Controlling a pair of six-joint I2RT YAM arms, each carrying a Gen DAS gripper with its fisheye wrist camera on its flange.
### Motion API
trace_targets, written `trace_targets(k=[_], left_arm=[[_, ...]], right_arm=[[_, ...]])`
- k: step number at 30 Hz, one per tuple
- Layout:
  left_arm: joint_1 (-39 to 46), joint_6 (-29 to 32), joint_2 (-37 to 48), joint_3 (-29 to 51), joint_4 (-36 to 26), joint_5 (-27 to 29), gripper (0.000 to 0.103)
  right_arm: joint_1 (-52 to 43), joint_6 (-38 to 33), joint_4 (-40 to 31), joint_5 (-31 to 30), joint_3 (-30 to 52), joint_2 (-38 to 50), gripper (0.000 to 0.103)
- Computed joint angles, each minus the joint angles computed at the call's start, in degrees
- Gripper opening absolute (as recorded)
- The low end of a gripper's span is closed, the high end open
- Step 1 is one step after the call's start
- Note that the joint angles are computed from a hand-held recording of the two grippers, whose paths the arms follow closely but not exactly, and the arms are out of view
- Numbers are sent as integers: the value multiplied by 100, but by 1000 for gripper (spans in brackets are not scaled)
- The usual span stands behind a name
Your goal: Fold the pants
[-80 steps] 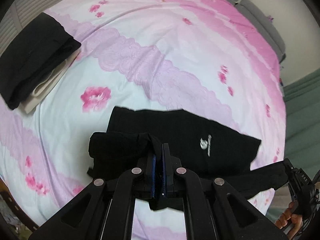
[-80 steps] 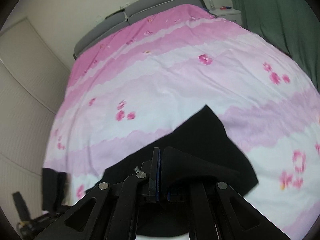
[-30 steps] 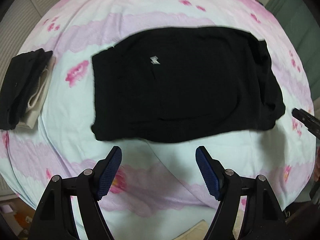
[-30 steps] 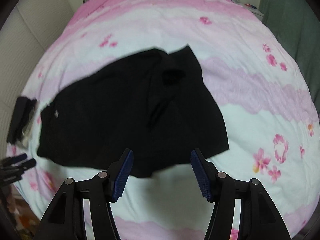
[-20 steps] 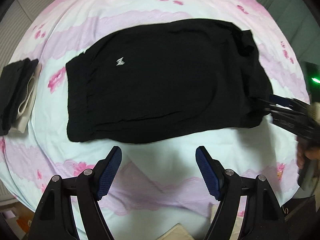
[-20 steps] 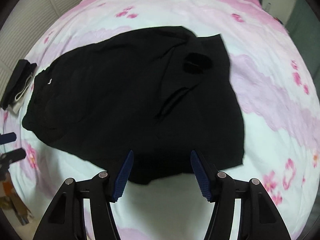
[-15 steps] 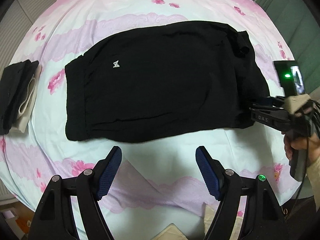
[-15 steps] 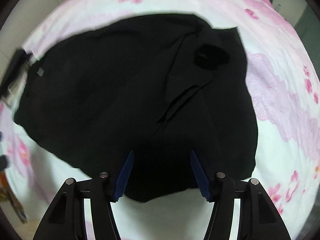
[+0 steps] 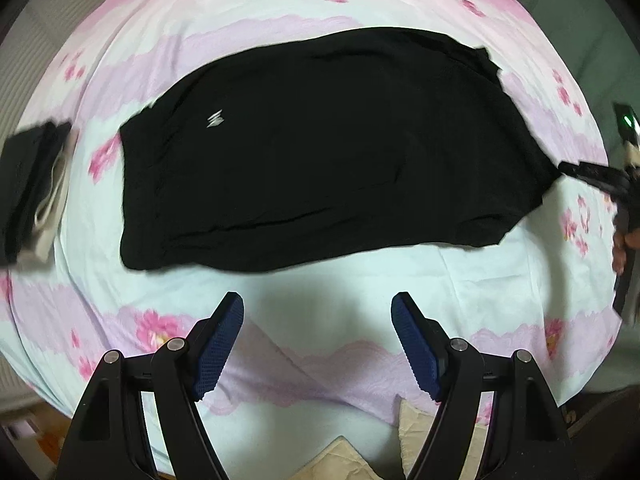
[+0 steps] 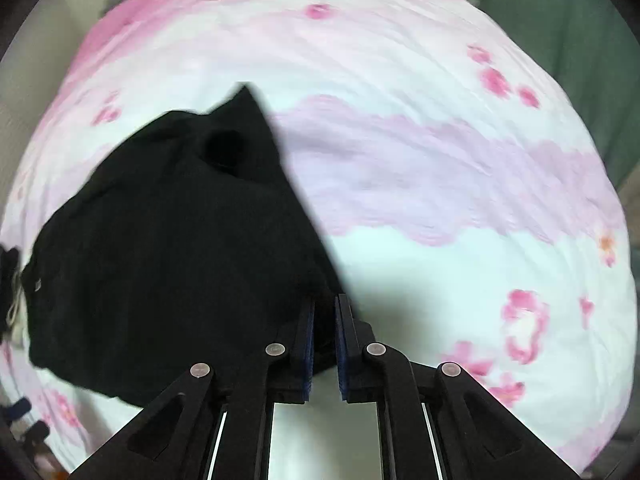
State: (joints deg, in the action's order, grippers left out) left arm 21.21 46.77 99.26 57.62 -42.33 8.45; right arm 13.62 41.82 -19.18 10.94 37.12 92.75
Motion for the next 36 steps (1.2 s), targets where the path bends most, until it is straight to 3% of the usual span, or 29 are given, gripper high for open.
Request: trace_targets(k=[2,3,4,7,11,18,20,22,24,25,28,33,35,36], left_arm=[[-201,41,-206,-207,113,0,76],[-266,45,-259,-251,139,5,76],[-324,38,-290,-263,152,15,76],[-408,8,-258,-168,134,53,76],[-548,-192,86,158,292,-45,76],[-755,-901,762,1223,-31,122,76],[-713,-959,796,1313,-62,158,76],[-645,-969,872,1386,-128,182,76],[-574,-959,951,1392,-154,151,76],[-544,-948,984,1387,-153,133,76],[-443,-992,1087,1376,-137,103,76],[-408,-1162,1219,1459,-253,178,76],[-412,-1144,1147,1382,-131,134,76],[-402,-1120,1122,1359,-87,126,76]], right_arm=[[-72,-27,-343,356,156,239,22],[-111,6,-506,416,237,336,46],[-116,91,-610,478,270,347,57],[-17,214,-572,662,113,-114,57],[37,-469,-32,447,221,-465,57],[-331,-1538,449,-254,1802,1228,55],[-393,-1657,339,-387,2386,1811,47],[-497,-1671,147,-640,2911,2318,32],[-593,-1661,-12,-872,3250,2655,29],[-567,-1641,-112,-848,3413,2818,16],[-434,-1682,-493,-318,3790,2950,5],[-244,-2191,-1090,964,4614,3037,5],[-111,-2309,-1584,1469,5211,3424,7],[-40,-2273,-2025,1726,5628,3697,20]])
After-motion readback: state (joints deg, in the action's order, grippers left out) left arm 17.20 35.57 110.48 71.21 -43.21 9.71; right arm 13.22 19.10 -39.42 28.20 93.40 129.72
